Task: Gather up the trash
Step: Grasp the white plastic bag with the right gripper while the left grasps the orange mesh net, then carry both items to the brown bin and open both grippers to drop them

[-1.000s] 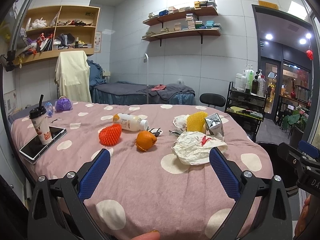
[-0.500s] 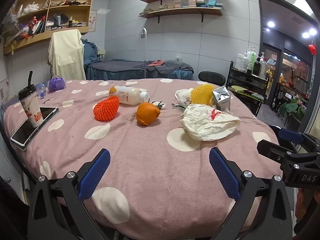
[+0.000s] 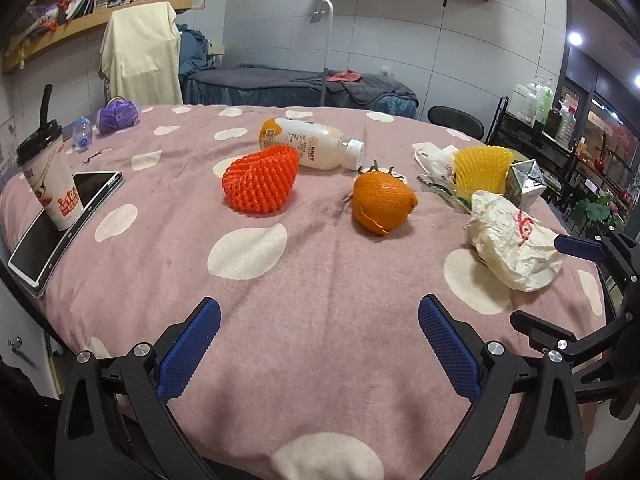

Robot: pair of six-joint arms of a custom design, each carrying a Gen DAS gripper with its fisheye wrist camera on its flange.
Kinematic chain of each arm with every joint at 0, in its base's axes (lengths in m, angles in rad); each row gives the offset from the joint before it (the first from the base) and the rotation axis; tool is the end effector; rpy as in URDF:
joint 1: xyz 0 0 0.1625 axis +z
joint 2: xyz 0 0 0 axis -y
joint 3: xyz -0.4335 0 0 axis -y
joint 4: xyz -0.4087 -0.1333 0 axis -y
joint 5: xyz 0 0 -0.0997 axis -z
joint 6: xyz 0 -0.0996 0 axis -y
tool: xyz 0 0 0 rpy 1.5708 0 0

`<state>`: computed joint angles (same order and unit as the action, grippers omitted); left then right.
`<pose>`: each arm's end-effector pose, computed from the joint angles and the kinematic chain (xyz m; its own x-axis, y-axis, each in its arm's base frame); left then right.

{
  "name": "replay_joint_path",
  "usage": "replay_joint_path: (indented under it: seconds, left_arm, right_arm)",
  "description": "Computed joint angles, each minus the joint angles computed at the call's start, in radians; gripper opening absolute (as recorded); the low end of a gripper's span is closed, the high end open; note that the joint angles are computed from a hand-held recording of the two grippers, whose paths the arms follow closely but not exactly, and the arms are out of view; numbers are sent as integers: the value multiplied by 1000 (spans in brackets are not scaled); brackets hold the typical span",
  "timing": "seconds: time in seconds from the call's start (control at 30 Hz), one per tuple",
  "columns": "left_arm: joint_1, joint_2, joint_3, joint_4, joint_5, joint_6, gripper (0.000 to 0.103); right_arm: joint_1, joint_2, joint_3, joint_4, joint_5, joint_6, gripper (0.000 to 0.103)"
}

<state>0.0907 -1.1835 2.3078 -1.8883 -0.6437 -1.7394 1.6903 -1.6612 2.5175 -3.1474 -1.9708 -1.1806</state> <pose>-0.3452 -0.2452 0.0819 -0.7666 -0.1708 -0.6190 0.3978 0.6303 -0.6667 0.1372 -0.3502 0.2823 -0.2766 -0.6349 0.7214 -0.9082 0.4182 0.0198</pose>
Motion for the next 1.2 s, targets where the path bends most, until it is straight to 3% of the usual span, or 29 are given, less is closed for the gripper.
replay_joint_path:
  seconds: [0.07, 0.17, 0.3, 0.53, 0.6, 0.8, 0.87, 0.93, 1.03, 1.2]
  left_arm:
    - [33, -12, -7, 7, 18, 48, 97]
    - [86, -21, -34, 60, 51, 89, 97]
    - [166, -46, -32, -27, 79, 195, 97]
    - [294, -28, -71, -154, 124, 393, 92]
    - [326, -15, -89, -166, 120, 422, 86]
    - [380, 1, -98, -225, 79, 443, 47]
    - [378, -5, -88, -235, 79, 419, 32]
    - [365, -12, -77, -226, 90, 392, 25]
    - [336, -23, -61, -224, 103, 355, 23]
    - [248, -30, -55, -155, 143, 284, 22]
  right_arm:
    - [11, 38, -14, -34, -25, -17, 69]
    - [10, 70, -25, -74, -21, -41, 56]
    - [-2, 86, -40, -69, -3, -24, 26]
    - [-25, 46, -30, -92, 69, 6, 17]
    - [-29, 31, -30, -84, 87, 22, 16]
    - [-56, -19, -40, -41, 157, 87, 15]
    - [-68, -41, -43, -22, 184, 104, 15]
    - [-82, -62, -51, 10, 208, 126, 15]
    - [-118, -117, -73, 125, 272, 177, 15]
    - [-164, -186, -91, 220, 355, 221, 15]
